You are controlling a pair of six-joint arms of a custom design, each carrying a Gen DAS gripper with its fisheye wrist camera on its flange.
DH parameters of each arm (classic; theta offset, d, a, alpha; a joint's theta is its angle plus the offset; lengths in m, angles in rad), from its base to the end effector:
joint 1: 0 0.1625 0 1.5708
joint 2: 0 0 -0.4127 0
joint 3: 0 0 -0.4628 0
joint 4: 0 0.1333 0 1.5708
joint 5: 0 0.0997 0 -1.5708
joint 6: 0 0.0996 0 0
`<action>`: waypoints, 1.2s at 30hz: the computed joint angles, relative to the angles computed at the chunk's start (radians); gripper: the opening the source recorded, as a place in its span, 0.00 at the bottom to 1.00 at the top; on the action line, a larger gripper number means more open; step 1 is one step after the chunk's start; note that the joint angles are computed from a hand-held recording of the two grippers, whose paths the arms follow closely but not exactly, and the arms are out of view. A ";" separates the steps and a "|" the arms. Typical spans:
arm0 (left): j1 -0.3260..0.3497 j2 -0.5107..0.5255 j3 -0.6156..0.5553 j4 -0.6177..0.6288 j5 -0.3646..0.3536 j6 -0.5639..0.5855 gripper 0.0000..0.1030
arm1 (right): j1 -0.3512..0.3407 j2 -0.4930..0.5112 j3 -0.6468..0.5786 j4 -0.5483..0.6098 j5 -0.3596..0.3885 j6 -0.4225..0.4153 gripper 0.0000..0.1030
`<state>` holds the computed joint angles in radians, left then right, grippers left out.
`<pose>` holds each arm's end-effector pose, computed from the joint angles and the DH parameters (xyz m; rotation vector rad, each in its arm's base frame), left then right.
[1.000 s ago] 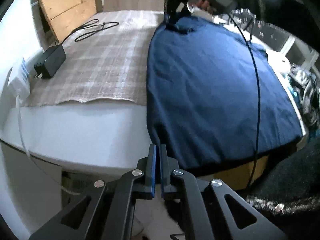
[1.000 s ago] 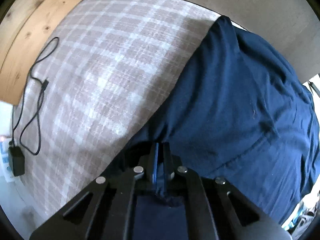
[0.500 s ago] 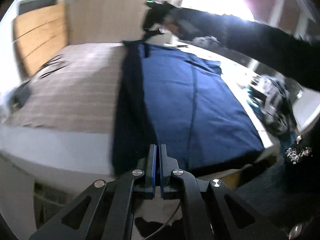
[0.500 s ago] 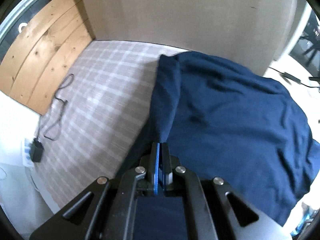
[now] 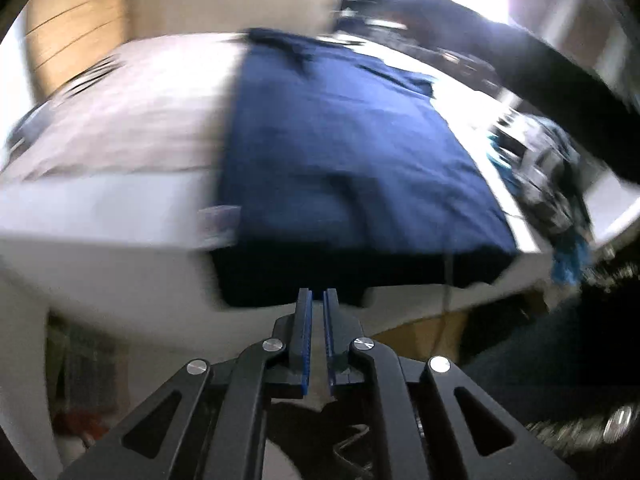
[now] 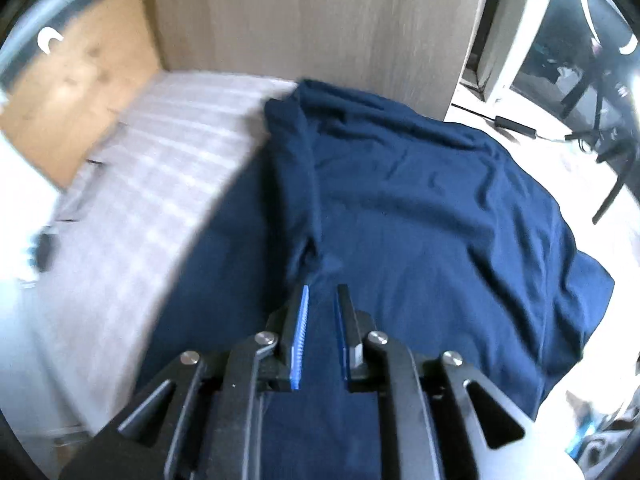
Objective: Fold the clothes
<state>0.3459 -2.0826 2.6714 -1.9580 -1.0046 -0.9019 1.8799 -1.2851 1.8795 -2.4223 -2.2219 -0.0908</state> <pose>-0.1847 -0.2650 0.1630 0.5017 2.5960 -0.5421 0.2570 -0.5649 0.2480 0.3883 -2.4637 0.4118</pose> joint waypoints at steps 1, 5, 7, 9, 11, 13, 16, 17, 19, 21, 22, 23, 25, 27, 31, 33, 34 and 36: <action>0.022 -0.023 -0.014 0.062 0.030 -0.024 0.03 | -0.007 -0.037 0.031 -0.002 0.042 0.003 0.13; 0.073 0.028 -0.063 -0.009 0.101 0.067 0.03 | -0.031 -0.203 0.166 -0.023 0.095 0.013 0.13; 0.100 0.113 -0.107 -0.120 0.119 0.186 0.03 | -0.042 -0.261 0.203 -0.048 0.072 -0.003 0.13; 0.157 0.229 -0.166 -0.248 0.106 0.324 0.06 | -0.028 -0.300 0.217 -0.074 0.012 -0.040 0.13; 0.213 0.340 -0.232 -0.351 0.082 0.450 0.09 | -0.026 -0.291 0.205 -0.111 -0.033 -0.070 0.13; 0.279 0.459 -0.308 -0.448 0.049 0.580 0.08 | -0.046 -0.246 0.159 -0.115 0.001 -0.085 0.13; 0.384 0.619 -0.427 -0.512 -0.047 0.720 0.08 | -0.041 -0.090 0.054 -0.184 0.003 -0.135 0.13; 0.414 0.672 -0.465 -0.509 -0.078 0.758 0.08 | -0.038 -0.023 0.006 -0.196 0.005 -0.158 0.14; 0.463 0.762 -0.527 -0.499 -0.117 0.819 0.08 | -0.033 0.122 -0.108 -0.195 0.008 -0.205 0.16; 0.498 0.833 -0.570 -0.503 -0.154 0.860 0.08 | -0.031 0.268 -0.231 -0.180 -0.003 -0.239 0.17; 0.512 0.856 -0.586 -0.500 -0.168 0.885 0.08 | -0.031 0.339 -0.296 -0.166 -0.009 -0.252 0.17; 0.522 0.876 -0.598 -0.500 -0.175 0.912 0.08 | -0.032 0.410 -0.366 -0.148 -0.016 -0.265 0.17; 0.537 0.886 -0.602 -0.496 -0.189 0.958 0.08 | -0.046 0.530 -0.495 -0.082 -0.005 -0.274 0.17; 0.560 0.892 -0.607 -0.498 -0.221 0.985 0.08 | -0.063 0.611 -0.592 -0.011 0.003 -0.250 0.17; 0.590 0.888 -0.610 -0.510 -0.282 1.014 0.07 | -0.081 0.707 -0.711 0.008 -0.062 -0.236 0.10; 0.595 0.886 -0.606 -0.515 -0.295 1.019 0.07 | -0.079 0.712 -0.717 -0.156 -0.146 -0.249 0.11; 0.597 0.885 -0.605 -0.515 -0.300 1.024 0.07 | -0.085 0.704 -0.715 -0.225 -0.160 -0.221 0.16; 0.603 0.886 -0.614 -0.507 -0.315 1.038 0.07 | -0.095 0.680 -0.707 -0.274 -0.134 -0.166 0.16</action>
<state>0.9491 -1.1963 2.0576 -2.4654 -1.3195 0.1357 1.7845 -0.6054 1.1722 -2.6963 -2.3558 -0.2572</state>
